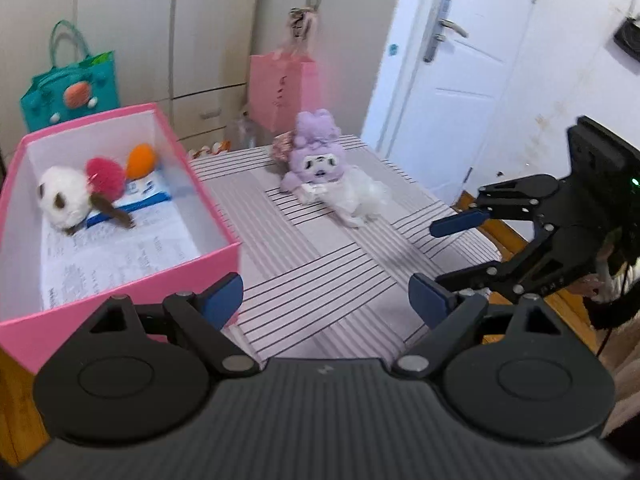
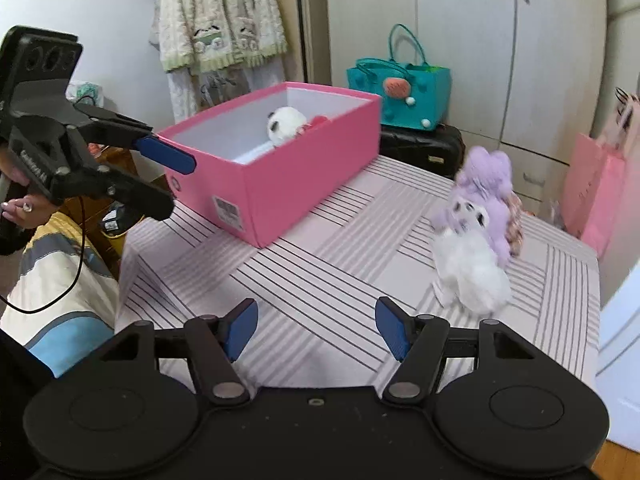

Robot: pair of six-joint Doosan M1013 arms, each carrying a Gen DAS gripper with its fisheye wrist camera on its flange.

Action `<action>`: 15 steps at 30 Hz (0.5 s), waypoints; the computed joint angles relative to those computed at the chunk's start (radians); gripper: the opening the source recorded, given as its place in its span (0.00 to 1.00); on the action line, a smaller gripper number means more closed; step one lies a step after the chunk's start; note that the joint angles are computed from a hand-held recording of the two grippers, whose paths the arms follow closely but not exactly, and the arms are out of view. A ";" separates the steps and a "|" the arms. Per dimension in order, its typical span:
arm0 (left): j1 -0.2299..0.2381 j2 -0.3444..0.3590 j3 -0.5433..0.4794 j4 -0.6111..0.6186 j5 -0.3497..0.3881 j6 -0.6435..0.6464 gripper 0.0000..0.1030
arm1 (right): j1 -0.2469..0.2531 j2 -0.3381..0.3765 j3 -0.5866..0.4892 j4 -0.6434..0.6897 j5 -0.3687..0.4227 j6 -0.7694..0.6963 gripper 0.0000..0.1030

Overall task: Organize soft objects
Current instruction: 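Move the left gripper to the white mesh bath puff while the right gripper approaches the wipes pack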

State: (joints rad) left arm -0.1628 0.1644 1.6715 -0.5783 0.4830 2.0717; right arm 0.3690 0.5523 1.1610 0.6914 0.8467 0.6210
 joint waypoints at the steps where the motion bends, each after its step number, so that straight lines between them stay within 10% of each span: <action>1: -0.004 0.004 0.001 -0.020 -0.009 0.022 0.87 | -0.006 -0.001 0.006 0.011 -0.005 -0.002 0.69; 15: -0.068 0.088 -0.038 -0.115 -0.164 0.183 0.87 | -0.074 0.023 0.035 0.182 -0.165 -0.023 0.69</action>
State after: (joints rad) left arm -0.2304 0.2529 1.6337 -0.6936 0.3186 2.2546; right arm 0.2947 0.5757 1.1959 0.8734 0.6813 0.5978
